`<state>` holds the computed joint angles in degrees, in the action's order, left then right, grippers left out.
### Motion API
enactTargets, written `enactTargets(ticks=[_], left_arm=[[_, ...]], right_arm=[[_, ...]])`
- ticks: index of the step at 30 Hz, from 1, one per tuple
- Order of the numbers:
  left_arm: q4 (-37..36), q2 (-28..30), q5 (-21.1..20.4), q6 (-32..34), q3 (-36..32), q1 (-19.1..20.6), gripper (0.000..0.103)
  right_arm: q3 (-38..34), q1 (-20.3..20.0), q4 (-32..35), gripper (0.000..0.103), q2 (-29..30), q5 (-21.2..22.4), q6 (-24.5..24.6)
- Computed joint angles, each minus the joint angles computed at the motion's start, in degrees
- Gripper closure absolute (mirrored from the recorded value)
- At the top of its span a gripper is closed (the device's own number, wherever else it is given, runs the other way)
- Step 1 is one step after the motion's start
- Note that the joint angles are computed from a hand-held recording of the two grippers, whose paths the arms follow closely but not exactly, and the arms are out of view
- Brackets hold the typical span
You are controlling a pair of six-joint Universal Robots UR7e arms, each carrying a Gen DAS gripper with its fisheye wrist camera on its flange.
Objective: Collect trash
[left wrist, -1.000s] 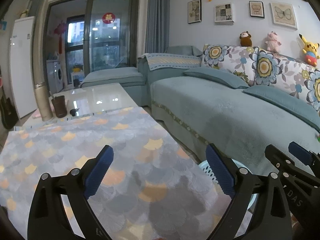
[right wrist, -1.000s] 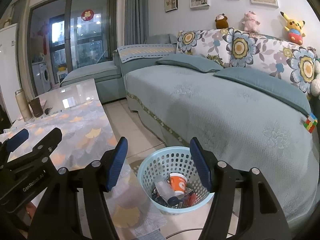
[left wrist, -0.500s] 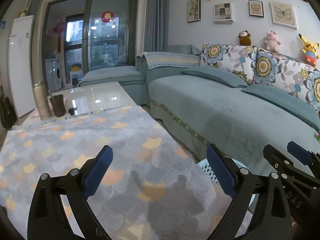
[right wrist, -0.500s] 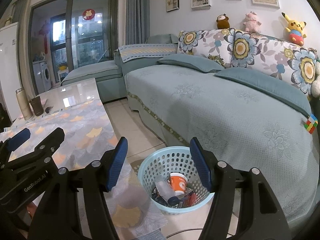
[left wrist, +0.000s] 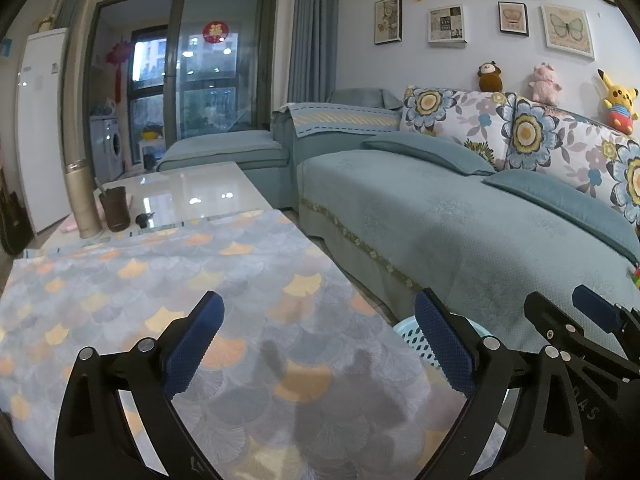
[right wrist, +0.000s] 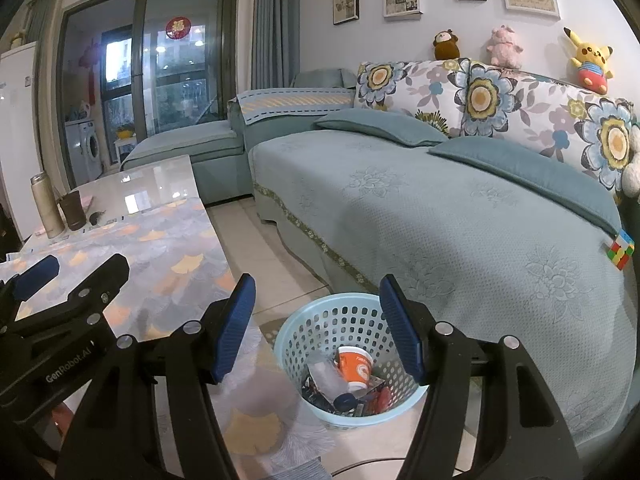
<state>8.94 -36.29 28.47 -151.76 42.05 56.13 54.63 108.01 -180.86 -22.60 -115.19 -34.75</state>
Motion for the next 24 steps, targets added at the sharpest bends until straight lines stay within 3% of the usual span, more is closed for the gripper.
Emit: enactTargets(ticks=[24], left_arm=[[1.13, 0.25, 0.39, -1.01, -0.23, 0.43, 0.009]], right_arm=[[-1.01, -0.41, 2.39, 0.042, 0.33, 1.03, 0.16]])
